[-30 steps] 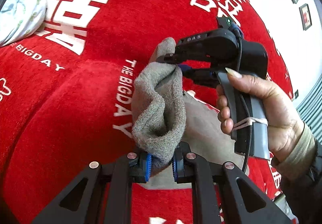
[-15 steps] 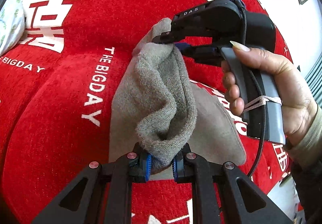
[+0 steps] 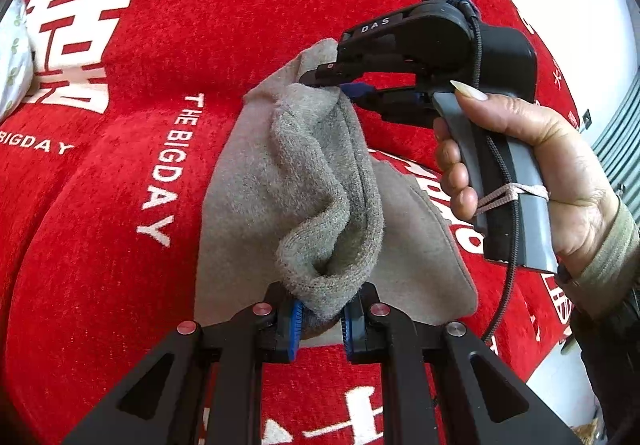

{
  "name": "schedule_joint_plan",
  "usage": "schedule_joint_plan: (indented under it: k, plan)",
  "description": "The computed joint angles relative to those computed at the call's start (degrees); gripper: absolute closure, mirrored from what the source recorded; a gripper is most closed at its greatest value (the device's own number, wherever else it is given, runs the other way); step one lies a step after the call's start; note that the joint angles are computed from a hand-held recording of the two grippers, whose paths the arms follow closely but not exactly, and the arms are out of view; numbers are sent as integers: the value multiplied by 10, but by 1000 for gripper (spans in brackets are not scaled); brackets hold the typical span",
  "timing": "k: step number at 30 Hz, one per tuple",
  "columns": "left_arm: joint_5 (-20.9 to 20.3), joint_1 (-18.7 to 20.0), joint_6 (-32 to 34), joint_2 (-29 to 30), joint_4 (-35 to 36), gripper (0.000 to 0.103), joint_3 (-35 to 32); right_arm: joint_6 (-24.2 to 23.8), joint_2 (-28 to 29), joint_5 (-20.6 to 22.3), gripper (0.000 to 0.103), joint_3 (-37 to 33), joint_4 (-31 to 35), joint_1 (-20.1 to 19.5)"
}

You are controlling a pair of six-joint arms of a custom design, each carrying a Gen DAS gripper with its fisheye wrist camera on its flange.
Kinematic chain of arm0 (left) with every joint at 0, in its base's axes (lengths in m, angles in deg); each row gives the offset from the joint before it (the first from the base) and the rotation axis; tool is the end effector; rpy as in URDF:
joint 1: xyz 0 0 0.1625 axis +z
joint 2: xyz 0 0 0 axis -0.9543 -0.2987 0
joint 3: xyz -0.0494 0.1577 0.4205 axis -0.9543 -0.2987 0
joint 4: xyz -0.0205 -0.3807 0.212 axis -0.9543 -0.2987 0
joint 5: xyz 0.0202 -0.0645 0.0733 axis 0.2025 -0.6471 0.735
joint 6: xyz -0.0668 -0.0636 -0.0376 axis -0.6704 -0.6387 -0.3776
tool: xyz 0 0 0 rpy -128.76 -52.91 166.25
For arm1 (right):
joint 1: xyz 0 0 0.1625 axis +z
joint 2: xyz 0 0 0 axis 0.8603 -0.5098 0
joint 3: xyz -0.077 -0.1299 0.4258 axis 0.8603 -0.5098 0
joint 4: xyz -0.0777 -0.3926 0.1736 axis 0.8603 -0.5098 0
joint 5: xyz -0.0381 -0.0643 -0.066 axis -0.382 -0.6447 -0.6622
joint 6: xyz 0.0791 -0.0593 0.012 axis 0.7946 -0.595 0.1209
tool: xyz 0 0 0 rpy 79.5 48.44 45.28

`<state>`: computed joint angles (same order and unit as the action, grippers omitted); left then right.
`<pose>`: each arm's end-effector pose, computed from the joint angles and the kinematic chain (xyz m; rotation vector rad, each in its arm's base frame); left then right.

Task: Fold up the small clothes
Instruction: 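Lift the held edge and fold the sweater over in half with both tools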

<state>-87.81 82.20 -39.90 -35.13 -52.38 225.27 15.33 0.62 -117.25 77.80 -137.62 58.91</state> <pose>-0.2636 -0.2391 0.2408 0.4803 2.7035 -0.8059 0.3391 -0.4141 0.1920 0.2752 -2.8930 0.5896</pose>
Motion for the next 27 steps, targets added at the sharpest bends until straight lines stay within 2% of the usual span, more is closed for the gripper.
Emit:
schedule_joint_plan:
  k: [14, 27]
  plan:
    - [-25, -14, 42, 61, -62, 86, -16, -33, -58, 23, 85, 17, 11, -15]
    - [-49, -12, 65, 152, -95, 86, -41, -68, -127, 53, 86, 53, 18, -61]
